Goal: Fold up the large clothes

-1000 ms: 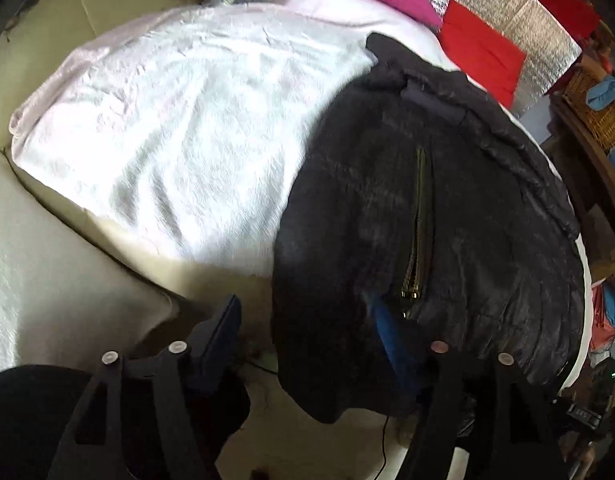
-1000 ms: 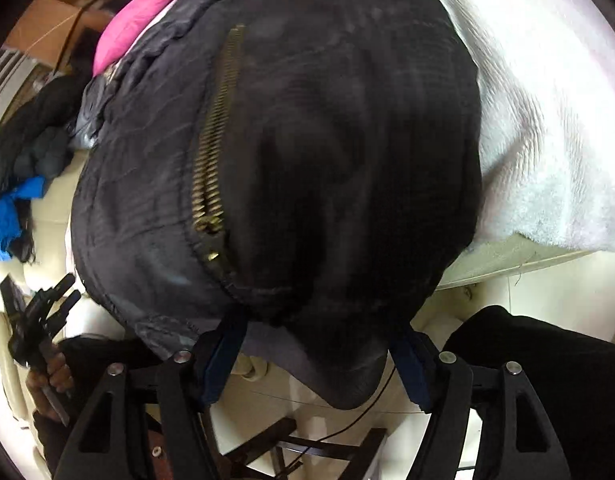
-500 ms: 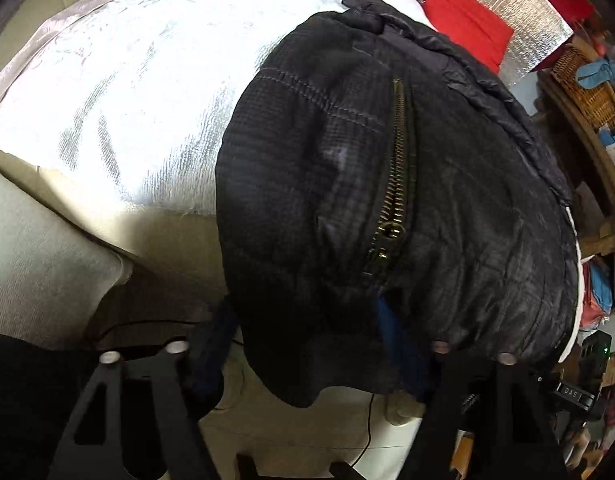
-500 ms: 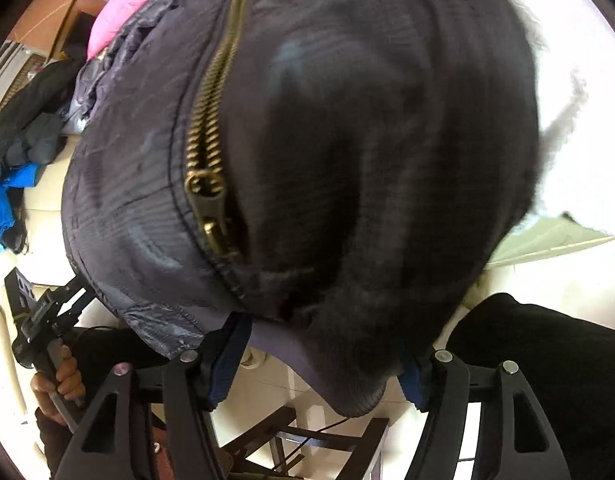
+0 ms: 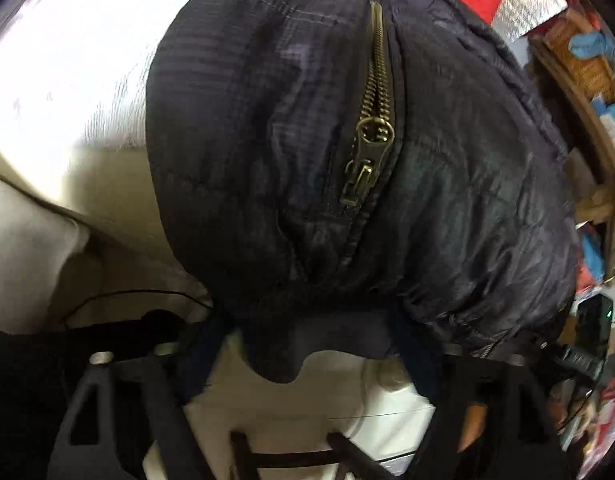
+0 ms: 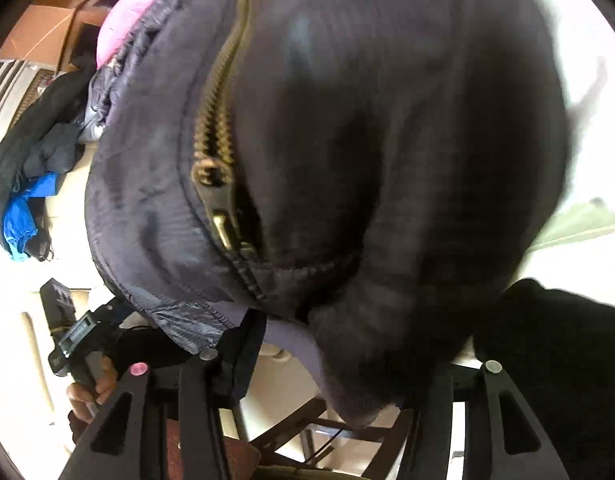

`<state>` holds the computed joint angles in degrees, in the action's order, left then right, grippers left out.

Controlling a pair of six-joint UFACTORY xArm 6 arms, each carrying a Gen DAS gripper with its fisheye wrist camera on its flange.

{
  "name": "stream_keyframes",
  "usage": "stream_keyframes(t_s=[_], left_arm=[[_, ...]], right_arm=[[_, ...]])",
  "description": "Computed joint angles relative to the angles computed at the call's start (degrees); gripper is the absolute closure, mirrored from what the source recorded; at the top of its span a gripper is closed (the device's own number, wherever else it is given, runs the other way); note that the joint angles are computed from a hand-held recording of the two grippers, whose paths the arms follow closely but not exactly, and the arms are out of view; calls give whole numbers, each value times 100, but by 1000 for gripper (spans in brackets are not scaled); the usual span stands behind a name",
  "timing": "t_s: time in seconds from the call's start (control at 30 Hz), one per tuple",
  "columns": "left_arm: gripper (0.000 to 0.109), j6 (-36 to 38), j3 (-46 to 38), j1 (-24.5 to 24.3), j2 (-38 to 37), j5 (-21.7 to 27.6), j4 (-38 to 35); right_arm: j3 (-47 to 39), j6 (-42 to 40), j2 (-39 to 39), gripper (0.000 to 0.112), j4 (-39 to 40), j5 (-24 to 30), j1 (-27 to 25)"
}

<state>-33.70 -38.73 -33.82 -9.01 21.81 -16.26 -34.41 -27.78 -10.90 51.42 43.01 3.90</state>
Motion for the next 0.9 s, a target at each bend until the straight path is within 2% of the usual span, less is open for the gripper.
stream_keyframes(t_s=[0.03, 0.07, 0.13, 0.2, 0.27, 0.37, 0.53, 0.6, 0.67, 0.73, 0.83, 0.9], left_arm=[[75, -4, 40, 7, -63, 9, 24], [86, -130, 58, 34, -119, 55, 244], [99, -111, 90, 65, -253, 73, 249], [99, -34, 143, 61, -495, 78, 259], [100, 22, 48, 4, -659, 139, 322], [100, 679, 15, -46, -1061, 89, -175], [100, 1297, -551, 136, -1320, 52, -186], [100, 1830, -1028, 332, -1147, 152, -550], [100, 2218, -1559, 562, -799, 277, -837], [100, 2494, -2374, 799, -157, 416, -1004], [100, 2737, -3359, 1216, 609, 685, -1125], [100, 2755, -4558, 1485, 1554, 954, -1189]], right_arm=[[83, -83, -171, 65, -93, -187, 117], [145, -71, -334, 77, -247, -332, 200], [206, 4, -618, 88, -380, -415, 283], [275, 2, -1006, 95, -482, -343, 265], [216, -219, -1346, 96, -407, -118, 161], [7, -461, -1770, 97, -222, 81, 114], [-421, -785, -1895, 97, 47, -290, 200], [-761, -701, -1597, 97, 66, -687, 425], [-949, -833, -1509, 97, 113, -801, 325], [-1549, -956, -942, 97, 342, -1100, 312], [-2654, -1022, 39, 97, 528, -1144, 61], [-3589, -698, 841, 97, 216, -1214, -9]])
